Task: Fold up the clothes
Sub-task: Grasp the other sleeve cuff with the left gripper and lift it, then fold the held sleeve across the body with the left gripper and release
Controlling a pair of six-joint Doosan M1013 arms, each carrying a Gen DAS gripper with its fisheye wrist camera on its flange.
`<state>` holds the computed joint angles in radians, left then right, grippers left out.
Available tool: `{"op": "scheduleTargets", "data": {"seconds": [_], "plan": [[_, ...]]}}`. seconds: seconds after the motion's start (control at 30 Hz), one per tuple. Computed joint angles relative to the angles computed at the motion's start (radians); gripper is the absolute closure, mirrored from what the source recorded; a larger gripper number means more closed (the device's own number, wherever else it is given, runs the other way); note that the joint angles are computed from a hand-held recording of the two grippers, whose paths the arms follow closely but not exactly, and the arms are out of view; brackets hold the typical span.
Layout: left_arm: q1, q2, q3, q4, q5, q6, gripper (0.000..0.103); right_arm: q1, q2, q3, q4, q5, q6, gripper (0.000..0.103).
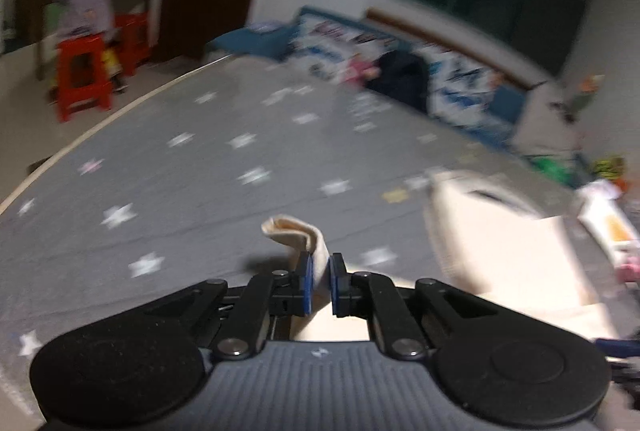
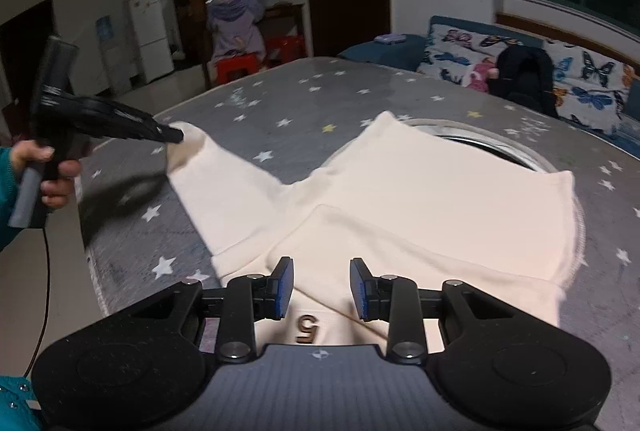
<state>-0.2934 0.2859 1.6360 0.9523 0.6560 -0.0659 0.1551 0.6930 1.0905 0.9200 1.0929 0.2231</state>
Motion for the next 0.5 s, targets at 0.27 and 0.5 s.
{"op": "scheduleTargets", "data": {"seconds": [0.27,0.5], "plan": [[-0.029,0.056,-0.130,-0.119,-0.225,0.220,0.095,-0.033,0.001,0.002,0.041,-0.037,0.054,0.069],[-0.043,0.154,-0.257,-0.458,-0.283,0.610,0.095,-0.061,0.001,0.011,0.041,-0.078,0.094,0.069]]}}
